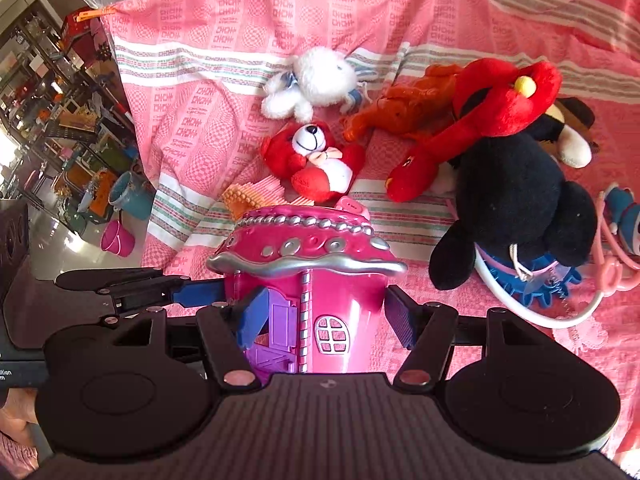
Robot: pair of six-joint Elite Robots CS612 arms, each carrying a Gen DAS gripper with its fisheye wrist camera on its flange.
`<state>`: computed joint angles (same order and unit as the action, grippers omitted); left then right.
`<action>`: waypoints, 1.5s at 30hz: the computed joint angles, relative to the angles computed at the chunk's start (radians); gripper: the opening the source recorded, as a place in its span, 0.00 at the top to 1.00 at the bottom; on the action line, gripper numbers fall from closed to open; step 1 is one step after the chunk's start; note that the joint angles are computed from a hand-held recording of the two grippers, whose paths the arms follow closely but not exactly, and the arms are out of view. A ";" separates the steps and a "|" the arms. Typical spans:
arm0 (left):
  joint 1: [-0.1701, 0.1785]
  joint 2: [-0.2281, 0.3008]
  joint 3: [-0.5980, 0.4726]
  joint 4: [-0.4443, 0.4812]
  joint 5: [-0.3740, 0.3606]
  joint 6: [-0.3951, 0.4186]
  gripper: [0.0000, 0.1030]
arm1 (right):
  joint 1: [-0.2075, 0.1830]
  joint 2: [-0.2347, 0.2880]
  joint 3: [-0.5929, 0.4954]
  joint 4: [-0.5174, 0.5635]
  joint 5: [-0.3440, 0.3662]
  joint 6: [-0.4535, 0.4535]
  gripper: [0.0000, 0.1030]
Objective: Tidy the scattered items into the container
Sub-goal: 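Lift the pink house with both tools and carry it over the box, then open both tools to drop the pink house into the box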
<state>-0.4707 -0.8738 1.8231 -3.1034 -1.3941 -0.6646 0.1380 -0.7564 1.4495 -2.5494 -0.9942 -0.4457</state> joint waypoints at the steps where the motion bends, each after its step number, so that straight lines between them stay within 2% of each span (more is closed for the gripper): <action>1: -0.002 0.002 -0.006 -0.003 0.000 0.008 0.55 | -0.003 -0.002 0.003 -0.014 0.000 0.008 0.33; 7: -0.016 0.006 -0.047 0.010 0.004 0.050 0.55 | -0.027 -0.016 0.018 -0.067 0.007 0.036 0.33; 13: -0.043 0.012 -0.104 0.008 0.043 0.078 0.55 | -0.061 -0.034 0.021 -0.120 0.032 0.032 0.34; 18: -0.079 0.026 -0.187 0.028 0.080 0.116 0.54 | -0.111 -0.054 0.024 -0.164 0.058 0.024 0.33; 24: -0.122 0.073 -0.340 0.064 0.076 0.218 0.54 | -0.190 -0.074 0.024 -0.232 0.074 0.048 0.33; 29: -0.156 0.149 -0.520 0.117 0.045 0.317 0.54 | -0.268 -0.079 0.001 -0.277 0.079 0.082 0.33; 32: -0.175 0.203 -0.639 0.161 0.017 0.367 0.53 | -0.314 -0.077 -0.026 -0.273 0.078 0.085 0.33; 36: -0.204 0.298 -0.847 0.264 -0.024 0.405 0.53 | -0.371 -0.069 -0.068 -0.236 0.068 0.072 0.33; 41: -0.231 0.417 -1.094 0.415 -0.064 0.387 0.53 | -0.424 -0.042 -0.139 -0.142 0.057 0.041 0.33; 45: -0.241 0.486 -1.230 0.511 -0.086 0.364 0.53 | -0.451 -0.017 -0.196 -0.036 0.068 -0.015 0.33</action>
<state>-0.7115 -0.3882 0.5933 -2.5924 -1.4802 -0.3007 -0.3131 -0.7731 1.2534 -2.5851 -0.9263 -0.4609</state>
